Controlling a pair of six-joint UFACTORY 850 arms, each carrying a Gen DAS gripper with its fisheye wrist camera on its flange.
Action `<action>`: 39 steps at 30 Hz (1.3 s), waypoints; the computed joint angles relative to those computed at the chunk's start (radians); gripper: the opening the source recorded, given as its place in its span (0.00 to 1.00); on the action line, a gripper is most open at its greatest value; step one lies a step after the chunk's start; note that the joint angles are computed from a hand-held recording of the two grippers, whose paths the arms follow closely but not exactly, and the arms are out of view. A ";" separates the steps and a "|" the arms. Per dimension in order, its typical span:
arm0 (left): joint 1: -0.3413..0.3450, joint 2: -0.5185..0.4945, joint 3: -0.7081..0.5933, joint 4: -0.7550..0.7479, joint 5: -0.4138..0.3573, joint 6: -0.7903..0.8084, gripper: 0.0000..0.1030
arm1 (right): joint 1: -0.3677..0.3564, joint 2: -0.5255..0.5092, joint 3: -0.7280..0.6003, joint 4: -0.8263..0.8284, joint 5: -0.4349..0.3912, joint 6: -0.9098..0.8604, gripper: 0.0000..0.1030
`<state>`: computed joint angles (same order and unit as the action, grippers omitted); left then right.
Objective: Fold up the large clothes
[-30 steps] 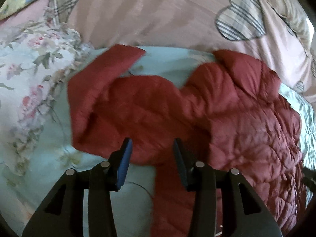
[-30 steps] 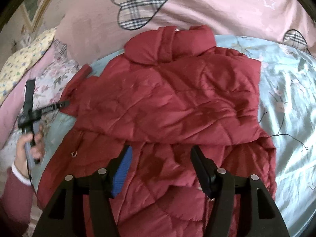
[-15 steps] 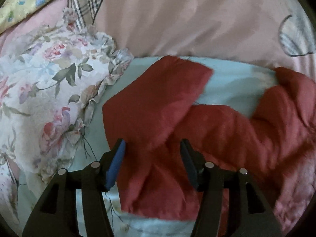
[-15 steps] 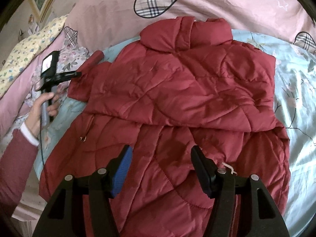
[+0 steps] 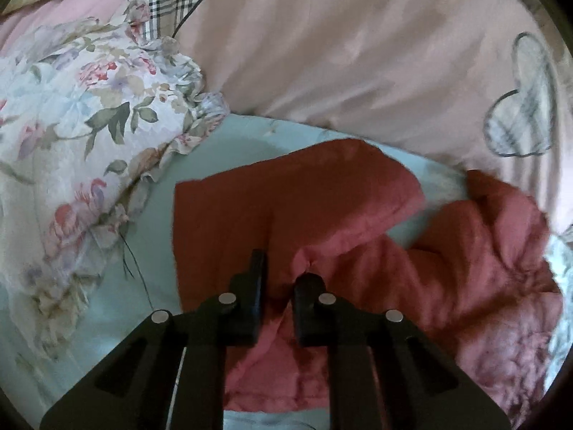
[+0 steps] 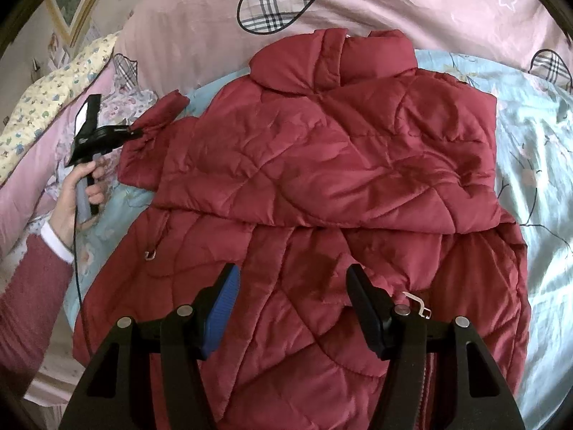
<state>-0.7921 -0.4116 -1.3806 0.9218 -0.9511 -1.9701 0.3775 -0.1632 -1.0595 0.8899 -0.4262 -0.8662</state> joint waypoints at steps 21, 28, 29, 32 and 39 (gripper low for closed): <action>-0.178 -0.156 -0.280 0.187 0.180 -0.097 0.10 | -0.038 0.054 0.041 0.037 0.022 -0.005 0.62; -0.180 -0.271 -0.434 0.118 0.254 0.008 0.09 | -0.078 0.075 0.052 0.102 0.016 -0.047 0.62; -0.180 -0.287 -0.454 0.106 0.264 0.021 0.09 | -0.084 0.075 0.051 0.113 0.011 -0.051 0.62; -0.178 -0.335 -0.510 0.061 0.289 0.066 0.09 | -0.103 0.074 0.050 0.156 -0.001 -0.073 0.62; -0.179 -0.430 -0.608 -0.023 0.329 0.125 0.09 | -0.157 0.029 0.012 0.354 -0.076 -0.153 0.63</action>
<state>-0.9707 -0.8414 -1.9887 0.8983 -0.6221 -1.8449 0.2201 -0.1344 -1.0475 1.2442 -0.5017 -1.0190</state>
